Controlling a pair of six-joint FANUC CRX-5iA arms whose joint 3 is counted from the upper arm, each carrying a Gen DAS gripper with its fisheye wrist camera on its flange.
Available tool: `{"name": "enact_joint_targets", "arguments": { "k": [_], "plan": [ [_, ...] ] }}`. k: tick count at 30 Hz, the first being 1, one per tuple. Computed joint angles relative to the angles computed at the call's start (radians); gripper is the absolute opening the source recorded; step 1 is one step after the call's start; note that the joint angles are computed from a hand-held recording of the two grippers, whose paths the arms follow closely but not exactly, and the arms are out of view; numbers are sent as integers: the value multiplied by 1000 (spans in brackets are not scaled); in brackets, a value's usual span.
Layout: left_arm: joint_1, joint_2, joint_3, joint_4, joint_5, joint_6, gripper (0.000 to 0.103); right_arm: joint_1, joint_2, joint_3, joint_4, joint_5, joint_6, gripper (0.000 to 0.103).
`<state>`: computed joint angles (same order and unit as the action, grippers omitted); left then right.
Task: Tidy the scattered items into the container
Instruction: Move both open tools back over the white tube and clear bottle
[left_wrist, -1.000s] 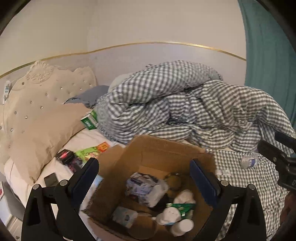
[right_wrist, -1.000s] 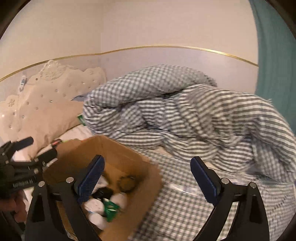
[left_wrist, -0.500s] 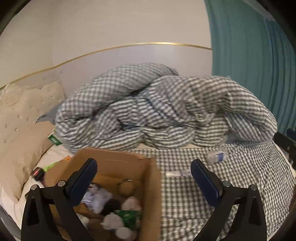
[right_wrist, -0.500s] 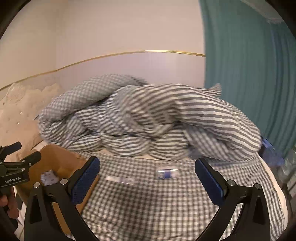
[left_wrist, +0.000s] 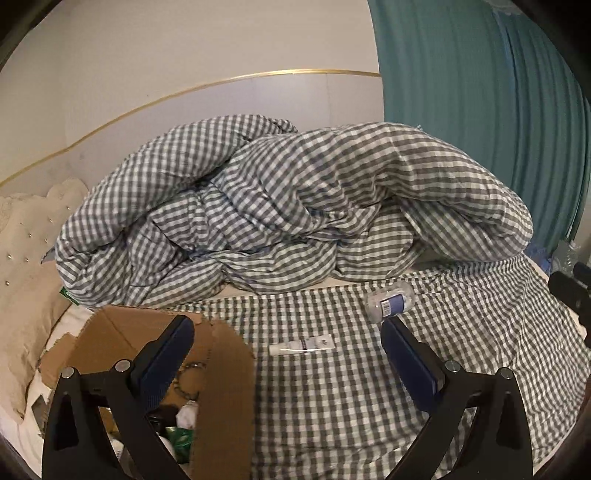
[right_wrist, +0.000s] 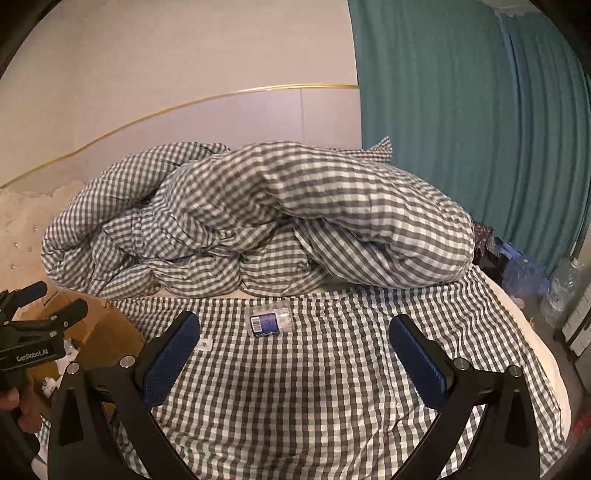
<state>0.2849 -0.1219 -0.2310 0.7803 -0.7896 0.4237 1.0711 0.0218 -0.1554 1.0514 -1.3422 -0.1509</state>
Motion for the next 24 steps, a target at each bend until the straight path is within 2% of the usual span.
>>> {"name": "enact_joint_targets", "arguments": {
  "k": [8, 18, 24],
  "plan": [
    [-39, 51, 8, -47, 24, 51, 103, -52, 5, -22, -42, 86, 20, 103],
    [-118, 180, 31, -64, 63, 25, 103, -138, 31, -36, -90, 227, 69, 103],
    [-157, 305, 111, -174, 92, 175, 103, -193, 61, -34, -136, 308, 91, 103]
  ]
}}
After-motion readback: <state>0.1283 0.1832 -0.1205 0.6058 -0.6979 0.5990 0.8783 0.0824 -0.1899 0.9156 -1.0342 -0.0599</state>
